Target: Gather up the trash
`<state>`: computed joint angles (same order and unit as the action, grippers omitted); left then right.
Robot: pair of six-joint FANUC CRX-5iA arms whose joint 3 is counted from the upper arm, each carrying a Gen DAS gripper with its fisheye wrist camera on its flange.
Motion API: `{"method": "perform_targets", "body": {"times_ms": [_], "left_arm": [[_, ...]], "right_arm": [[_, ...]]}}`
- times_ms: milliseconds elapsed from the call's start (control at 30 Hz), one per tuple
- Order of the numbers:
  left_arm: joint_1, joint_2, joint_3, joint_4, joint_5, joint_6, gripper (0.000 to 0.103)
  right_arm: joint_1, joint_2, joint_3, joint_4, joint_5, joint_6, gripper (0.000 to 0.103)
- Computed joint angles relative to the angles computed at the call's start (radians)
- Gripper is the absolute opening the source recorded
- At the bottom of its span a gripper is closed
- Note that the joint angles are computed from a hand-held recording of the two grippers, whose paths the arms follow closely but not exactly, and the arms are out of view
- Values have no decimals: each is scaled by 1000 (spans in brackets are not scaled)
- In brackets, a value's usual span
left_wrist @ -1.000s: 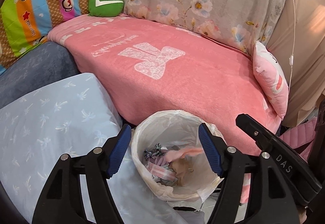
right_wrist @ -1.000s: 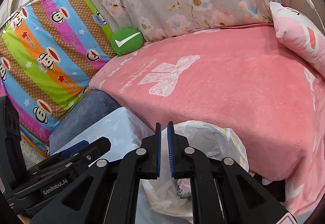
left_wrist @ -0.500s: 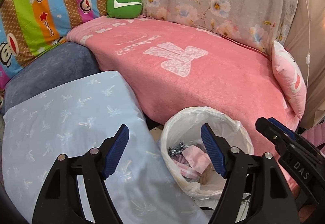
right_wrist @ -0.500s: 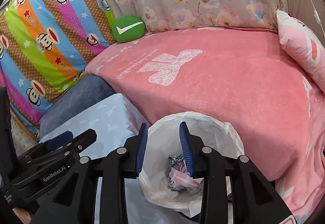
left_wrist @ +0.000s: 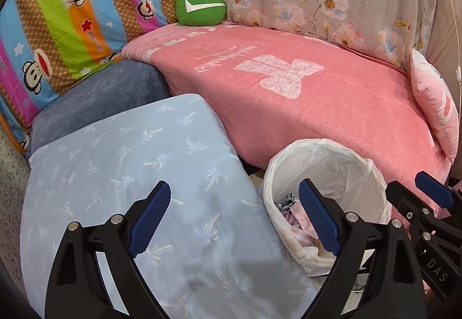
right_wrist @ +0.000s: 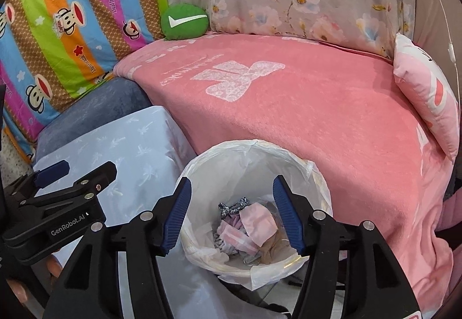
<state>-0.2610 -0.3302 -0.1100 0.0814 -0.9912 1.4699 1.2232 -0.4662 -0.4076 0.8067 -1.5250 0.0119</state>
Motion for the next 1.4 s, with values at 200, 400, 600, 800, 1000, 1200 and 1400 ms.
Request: {"method": "perform_targets", "body": {"times_ms": [200, 400, 600, 800, 1000, 1200, 1400], "left_arm": [[-3, -11, -8, -41, -24, 27, 88], [-6, -17, -18, -69, -45, 47, 91], [-8, -21, -28, -86, -66, 66, 91], [-18, -22, -30, -109, -75, 86, 92], [-34, -25, -32, -129, -75, 100, 93], [-50, -26, -34, -139, -78, 105, 93], [-72, -22, -28, -155, -86, 115, 96]], "right_arm": [[13, 11, 0, -23, -23, -6, 67], [22, 16, -9, -57, -20, -17, 85], [43, 15, -29, -57, -32, -51, 98], [62, 26, -36, -54, -68, -54, 98], [87, 22, -49, -50, -88, -67, 98], [95, 17, -51, -59, -94, -73, 98], [102, 11, -56, -64, -107, -78, 98]]}}
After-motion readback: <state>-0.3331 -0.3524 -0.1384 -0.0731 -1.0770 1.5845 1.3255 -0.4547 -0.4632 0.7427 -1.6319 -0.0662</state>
